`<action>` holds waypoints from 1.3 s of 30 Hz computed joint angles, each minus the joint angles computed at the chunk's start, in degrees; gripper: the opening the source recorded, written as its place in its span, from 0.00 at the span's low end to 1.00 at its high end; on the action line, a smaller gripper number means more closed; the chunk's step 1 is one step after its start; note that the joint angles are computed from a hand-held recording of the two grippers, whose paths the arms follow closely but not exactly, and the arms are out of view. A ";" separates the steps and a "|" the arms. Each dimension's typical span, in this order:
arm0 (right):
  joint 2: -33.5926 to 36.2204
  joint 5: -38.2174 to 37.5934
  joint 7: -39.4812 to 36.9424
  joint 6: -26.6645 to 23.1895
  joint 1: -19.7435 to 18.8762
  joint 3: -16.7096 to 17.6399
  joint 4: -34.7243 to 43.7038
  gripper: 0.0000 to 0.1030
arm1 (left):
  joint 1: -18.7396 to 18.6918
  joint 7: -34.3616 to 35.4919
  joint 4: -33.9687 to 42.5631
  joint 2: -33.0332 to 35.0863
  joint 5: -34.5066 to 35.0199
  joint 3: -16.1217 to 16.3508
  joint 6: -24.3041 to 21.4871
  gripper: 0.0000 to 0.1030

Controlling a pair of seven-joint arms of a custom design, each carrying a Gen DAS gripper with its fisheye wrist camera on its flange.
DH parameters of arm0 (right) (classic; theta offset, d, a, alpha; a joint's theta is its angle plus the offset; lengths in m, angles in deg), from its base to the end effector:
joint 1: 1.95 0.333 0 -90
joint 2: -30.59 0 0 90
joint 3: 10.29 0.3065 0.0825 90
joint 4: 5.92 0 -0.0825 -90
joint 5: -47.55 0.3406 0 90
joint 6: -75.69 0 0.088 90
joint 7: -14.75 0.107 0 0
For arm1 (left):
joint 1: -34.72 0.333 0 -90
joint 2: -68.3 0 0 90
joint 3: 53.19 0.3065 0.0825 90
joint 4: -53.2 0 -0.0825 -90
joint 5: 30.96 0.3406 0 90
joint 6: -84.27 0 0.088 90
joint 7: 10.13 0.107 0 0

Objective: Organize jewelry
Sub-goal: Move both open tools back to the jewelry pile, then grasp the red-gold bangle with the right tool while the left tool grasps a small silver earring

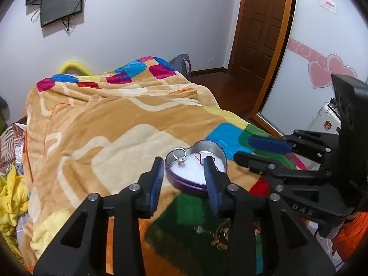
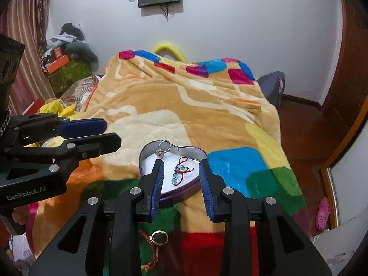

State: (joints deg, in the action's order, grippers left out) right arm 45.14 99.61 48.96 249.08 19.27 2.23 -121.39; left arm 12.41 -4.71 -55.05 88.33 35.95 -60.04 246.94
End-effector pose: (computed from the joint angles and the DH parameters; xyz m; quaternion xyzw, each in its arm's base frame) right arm 0.5271 0.2707 0.4137 -0.8250 0.4010 -0.1403 0.3727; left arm 0.5165 -0.3356 0.3863 -0.6357 0.6648 -0.3115 0.2386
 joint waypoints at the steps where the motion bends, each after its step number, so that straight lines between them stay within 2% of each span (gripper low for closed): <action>1: -0.60 0.64 -0.57 0.50 -0.16 0.29 -0.65 0.32 | -0.19 -0.52 -0.81 -0.73 0.27 0.00 -0.07 0.35; 3: -2.04 3.40 -2.98 1.18 -0.89 1.28 -2.00 0.35 | -0.32 -1.43 -2.12 -1.84 0.80 -0.14 -0.34 0.35; 7: -4.07 6.29 -4.82 1.47 -0.54 0.99 -3.92 0.36 | -0.01 -2.67 -4.71 -3.74 1.00 -1.04 -0.75 0.36; 19: -6.77 8.45 -3.90 0.58 1.34 -0.95 -9.76 0.36 | -0.05 -3.57 -9.72 -4.46 -0.70 -3.13 -1.07 0.36; 30: -4.09 1.85 3.05 -2.09 2.58 -1.77 -12.80 0.36 | -0.97 -7.49 -12.75 -4.71 0.05 -3.44 -1.75 0.36; 36: -4.04 5.73 -1.96 -0.33 2.03 0.24 -13.50 0.11 | -0.79 -8.57 -13.38 -4.12 0.04 -3.49 -0.39 0.36; 39: -4.08 5.60 -2.29 1.18 2.61 0.32 -13.76 0.07 | -0.79 -9.23 -13.56 -3.92 0.11 -3.34 0.38 0.36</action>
